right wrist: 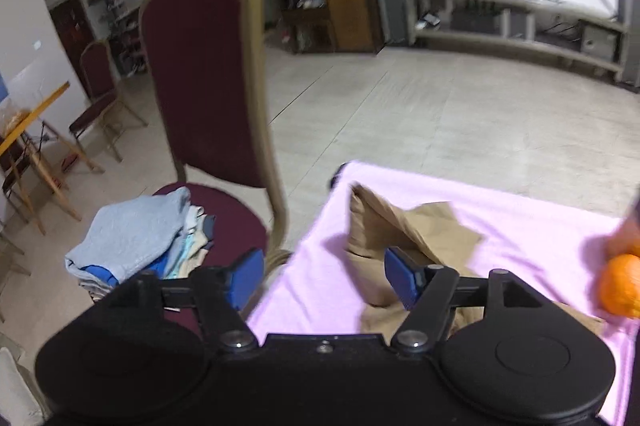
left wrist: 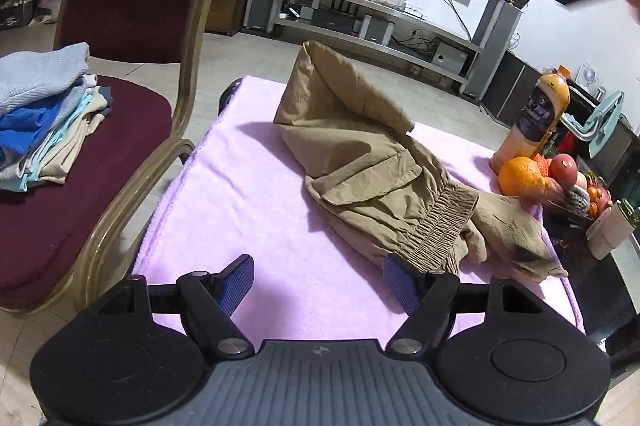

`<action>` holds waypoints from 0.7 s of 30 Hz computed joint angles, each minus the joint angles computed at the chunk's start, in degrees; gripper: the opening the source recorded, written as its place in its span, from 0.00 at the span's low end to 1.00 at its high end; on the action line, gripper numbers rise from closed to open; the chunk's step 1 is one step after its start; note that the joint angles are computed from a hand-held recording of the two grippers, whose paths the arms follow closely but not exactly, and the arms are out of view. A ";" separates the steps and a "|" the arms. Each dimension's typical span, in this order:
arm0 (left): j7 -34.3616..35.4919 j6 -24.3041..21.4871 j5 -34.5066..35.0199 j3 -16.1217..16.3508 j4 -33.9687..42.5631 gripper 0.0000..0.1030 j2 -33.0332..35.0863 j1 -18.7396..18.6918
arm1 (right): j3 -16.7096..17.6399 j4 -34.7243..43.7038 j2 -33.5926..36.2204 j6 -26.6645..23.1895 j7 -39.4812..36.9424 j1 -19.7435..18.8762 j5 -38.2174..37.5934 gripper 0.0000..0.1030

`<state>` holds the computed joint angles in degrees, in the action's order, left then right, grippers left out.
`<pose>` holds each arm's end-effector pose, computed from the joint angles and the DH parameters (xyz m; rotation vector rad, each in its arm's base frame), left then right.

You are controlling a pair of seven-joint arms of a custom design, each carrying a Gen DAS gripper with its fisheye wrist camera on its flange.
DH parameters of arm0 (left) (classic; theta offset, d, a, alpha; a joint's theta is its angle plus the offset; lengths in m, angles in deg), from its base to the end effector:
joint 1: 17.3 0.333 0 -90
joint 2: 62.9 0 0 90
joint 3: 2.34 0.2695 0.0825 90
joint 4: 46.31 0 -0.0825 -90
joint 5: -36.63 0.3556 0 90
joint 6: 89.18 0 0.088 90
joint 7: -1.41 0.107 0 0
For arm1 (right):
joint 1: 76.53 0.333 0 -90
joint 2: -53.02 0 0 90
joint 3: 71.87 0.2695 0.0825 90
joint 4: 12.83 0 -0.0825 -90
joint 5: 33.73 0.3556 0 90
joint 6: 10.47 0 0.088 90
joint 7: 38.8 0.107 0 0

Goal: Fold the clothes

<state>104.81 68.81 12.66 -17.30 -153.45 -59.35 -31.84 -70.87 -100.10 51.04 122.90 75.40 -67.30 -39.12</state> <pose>0.5301 -0.2764 0.5381 -1.4488 2.2338 -1.1954 0.5505 0.0979 0.7107 -1.4951 1.8463 -0.5968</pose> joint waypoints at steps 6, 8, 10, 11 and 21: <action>-6.76 -5.69 11.30 0.24 10.78 0.65 7.16 -1.81 | -1.34 -20.80 -10.93 9.82 2.33 -3.63 -3.50 0.64; -8.70 -6.93 14.85 0.26 15.66 0.65 10.34 -2.68 | -2.00 -24.18 -10.77 11.82 1.60 -4.46 -2.08 0.61; -10.70 -4.69 17.47 0.48 17.83 0.64 12.48 -3.42 | -2.81 -28.49 -10.71 14.17 1.29 -4.94 0.85 0.55; -11.46 -4.08 17.50 0.31 18.12 0.64 13.01 -3.31 | -3.27 -30.50 -10.43 15.58 1.02 -5.03 2.84 0.54; -14.42 -8.92 13.40 -0.60 19.89 0.65 14.51 -0.22 | 4.48 -44.47 -5.63 38.91 29.91 -14.87 -17.92 0.22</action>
<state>90.40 59.89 26.06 -17.90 -133.56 -44.84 -32.06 -66.39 -144.57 45.41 161.81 105.31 -82.17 -57.05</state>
